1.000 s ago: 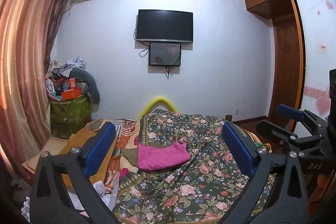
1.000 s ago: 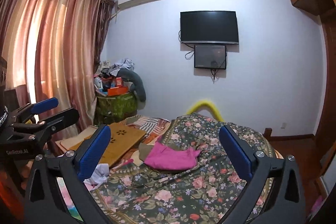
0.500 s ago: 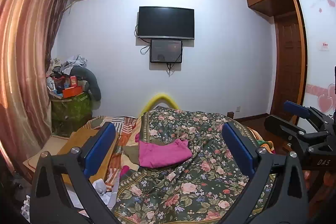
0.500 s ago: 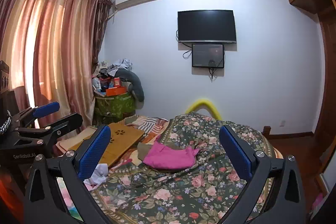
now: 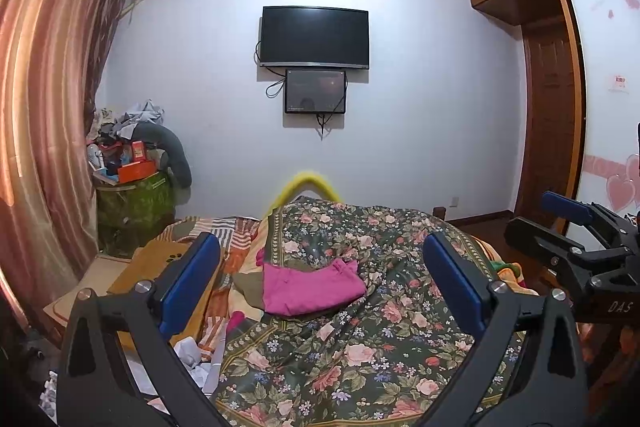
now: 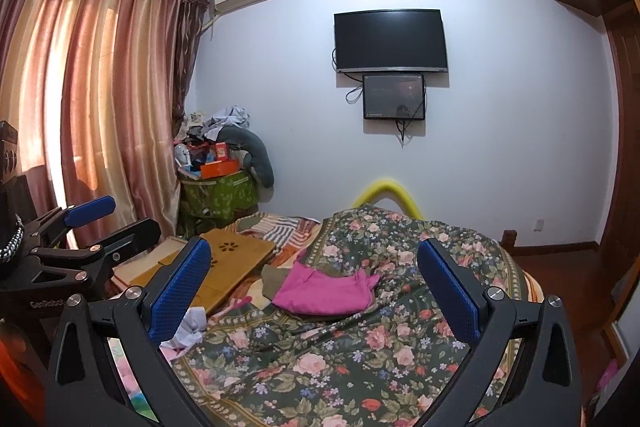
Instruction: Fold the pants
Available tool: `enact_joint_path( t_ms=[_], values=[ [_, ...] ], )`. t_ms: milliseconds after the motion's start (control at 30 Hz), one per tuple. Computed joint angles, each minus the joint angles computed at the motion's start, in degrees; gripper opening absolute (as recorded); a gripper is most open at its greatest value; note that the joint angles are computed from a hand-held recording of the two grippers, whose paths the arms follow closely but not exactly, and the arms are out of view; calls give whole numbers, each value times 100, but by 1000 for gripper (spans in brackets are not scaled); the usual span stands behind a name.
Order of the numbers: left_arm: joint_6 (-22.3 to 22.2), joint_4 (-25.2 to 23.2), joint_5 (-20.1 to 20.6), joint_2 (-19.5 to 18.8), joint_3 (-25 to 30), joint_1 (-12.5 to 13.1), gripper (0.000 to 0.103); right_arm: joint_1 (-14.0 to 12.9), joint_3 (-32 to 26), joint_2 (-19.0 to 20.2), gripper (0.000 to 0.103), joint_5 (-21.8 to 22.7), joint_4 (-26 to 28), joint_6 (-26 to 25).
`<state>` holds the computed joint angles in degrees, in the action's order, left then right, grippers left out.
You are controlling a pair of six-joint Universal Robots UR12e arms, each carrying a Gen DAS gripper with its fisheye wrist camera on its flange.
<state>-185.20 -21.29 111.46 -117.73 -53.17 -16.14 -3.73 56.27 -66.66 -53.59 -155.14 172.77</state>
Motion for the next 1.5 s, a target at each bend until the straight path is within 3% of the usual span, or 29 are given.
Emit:
enact_joint_path(
  t_ms=[967, 1233, 1500],
  values=[
    [-20, 9, -242, 18, -28, 37, 103, -8, 6, -39, 103, -77, 17, 36],
    [149, 32, -333, 2, -9, 24, 103, -10, 31, -49, 103, -102, -27, 48],
    [-80, -95, -447, 15, -11, 52, 103, -21, 22, -43, 103, -96, -34, 116]
  ],
)
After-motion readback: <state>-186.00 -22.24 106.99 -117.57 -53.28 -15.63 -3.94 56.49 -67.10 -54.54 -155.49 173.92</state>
